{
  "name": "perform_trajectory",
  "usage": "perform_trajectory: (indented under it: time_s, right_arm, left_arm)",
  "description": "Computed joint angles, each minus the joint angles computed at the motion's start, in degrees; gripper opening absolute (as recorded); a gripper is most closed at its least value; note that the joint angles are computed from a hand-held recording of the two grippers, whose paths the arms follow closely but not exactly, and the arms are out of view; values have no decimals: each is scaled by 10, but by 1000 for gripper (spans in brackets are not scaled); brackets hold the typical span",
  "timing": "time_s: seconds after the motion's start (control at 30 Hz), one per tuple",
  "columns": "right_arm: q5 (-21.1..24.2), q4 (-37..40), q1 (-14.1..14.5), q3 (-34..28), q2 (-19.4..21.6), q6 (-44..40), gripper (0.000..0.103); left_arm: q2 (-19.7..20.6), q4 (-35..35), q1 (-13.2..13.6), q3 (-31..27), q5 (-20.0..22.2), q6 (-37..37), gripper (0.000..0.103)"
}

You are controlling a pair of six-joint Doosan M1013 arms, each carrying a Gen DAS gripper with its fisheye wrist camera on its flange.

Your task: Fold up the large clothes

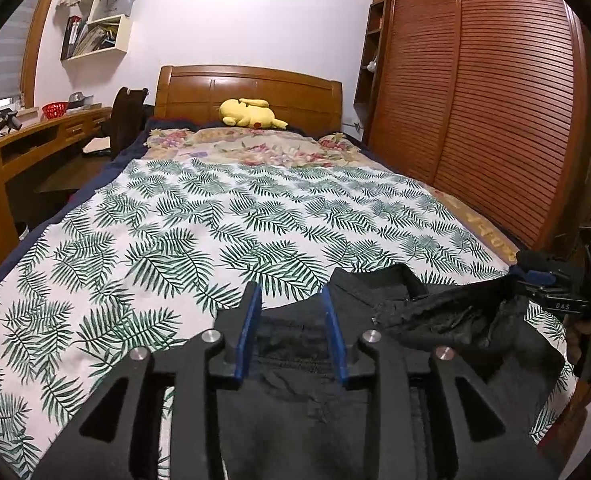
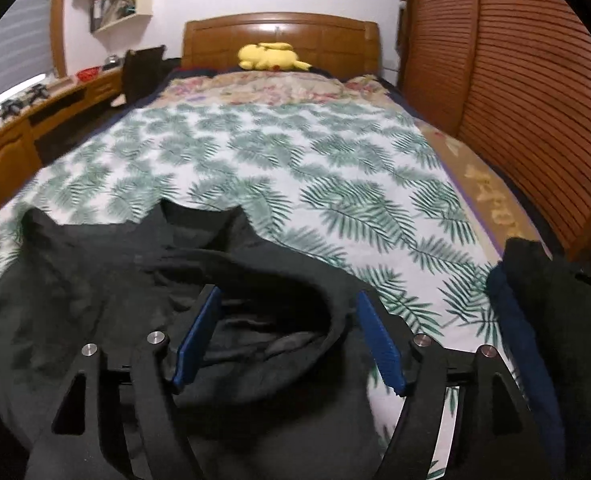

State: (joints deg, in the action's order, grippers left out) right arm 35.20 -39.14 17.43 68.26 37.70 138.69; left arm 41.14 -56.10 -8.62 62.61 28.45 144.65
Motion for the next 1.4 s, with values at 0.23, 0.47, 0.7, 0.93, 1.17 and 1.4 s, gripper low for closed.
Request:
perform_trajectory:
  time_s: [0.23, 0.47, 0.7, 0.93, 1.17, 1.4]
  right_arm:
    - [-32, 151, 17, -46, 22, -203, 72]
    - [75, 298, 27, -187, 111, -397, 72]
    - [238, 312, 27, -341, 208, -428, 72]
    - [260, 342, 11, -355, 225, -439, 21]
    - [192, 289, 16, -353, 219, -427, 7]
    - [134, 214, 15, -370, 224, -342, 8]
  left_arm:
    - [-1, -10, 4, 2, 4, 11, 35]
    - [0, -4, 5, 3, 13, 13, 39]
    - [1, 1, 9, 1, 20, 6, 41]
    - [8, 6, 8, -8, 30, -3, 41]
    - [13, 17, 3, -16, 44, -5, 42]
    - [16, 35, -3, -19, 49, -12, 42]
